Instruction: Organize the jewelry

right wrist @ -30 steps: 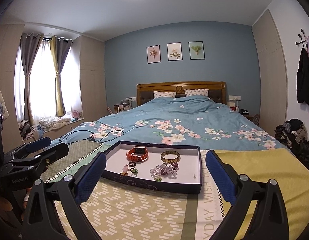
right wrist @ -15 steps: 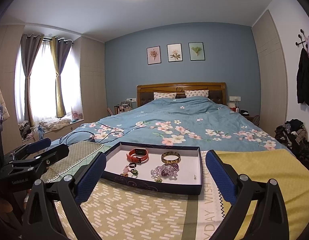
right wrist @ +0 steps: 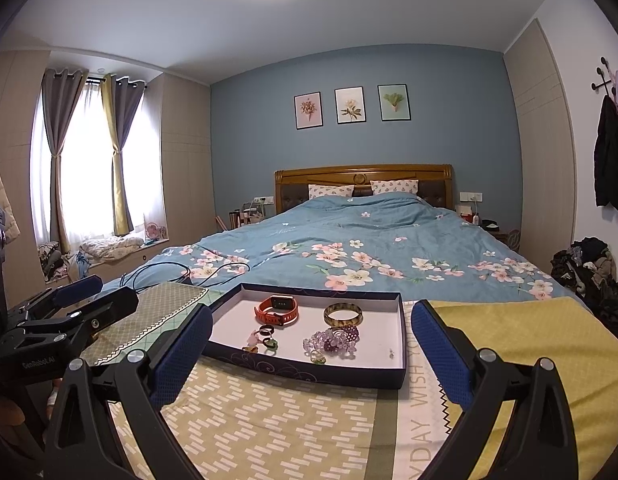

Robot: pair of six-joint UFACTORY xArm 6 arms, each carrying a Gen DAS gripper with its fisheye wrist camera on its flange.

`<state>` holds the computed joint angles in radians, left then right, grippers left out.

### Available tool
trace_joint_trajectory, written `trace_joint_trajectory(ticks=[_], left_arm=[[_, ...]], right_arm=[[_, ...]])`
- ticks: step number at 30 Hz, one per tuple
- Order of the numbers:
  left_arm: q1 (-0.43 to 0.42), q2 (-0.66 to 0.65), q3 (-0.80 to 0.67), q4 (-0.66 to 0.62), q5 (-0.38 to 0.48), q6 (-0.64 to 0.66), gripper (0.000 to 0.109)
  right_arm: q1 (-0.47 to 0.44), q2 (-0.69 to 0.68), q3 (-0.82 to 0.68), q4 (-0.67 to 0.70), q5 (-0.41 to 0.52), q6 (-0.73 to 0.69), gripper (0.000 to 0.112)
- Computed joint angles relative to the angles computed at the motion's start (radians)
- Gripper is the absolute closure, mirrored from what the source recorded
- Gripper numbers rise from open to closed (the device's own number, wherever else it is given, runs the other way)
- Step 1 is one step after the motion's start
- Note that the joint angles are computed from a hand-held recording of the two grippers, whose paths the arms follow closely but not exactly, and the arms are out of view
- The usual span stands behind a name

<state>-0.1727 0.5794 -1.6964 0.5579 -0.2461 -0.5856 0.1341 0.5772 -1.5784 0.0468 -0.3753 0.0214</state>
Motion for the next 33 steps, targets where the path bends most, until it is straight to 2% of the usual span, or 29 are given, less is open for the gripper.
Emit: trace_joint_trajectory(ticks=[12, 22, 33], left_arm=[[-0.01, -0.003, 0.014, -0.071, -0.008, 0.071, 0.011], [-0.006, 0.003, 0.0, -0.036, -0.004, 0.036, 0.011], [-0.009, -0.001, 0.008, -0.056, -0.006, 0.055, 0.011]], right_arm=[[-0.008, 0.008, -0.001, -0.03, -0.015, 0.033, 0.016], [-0.011, 0.008, -0.002, -0.049, -0.014, 0.053, 0.016], [-0.016, 0.017, -0.016, -0.07, -0.004, 0.074, 0.016]])
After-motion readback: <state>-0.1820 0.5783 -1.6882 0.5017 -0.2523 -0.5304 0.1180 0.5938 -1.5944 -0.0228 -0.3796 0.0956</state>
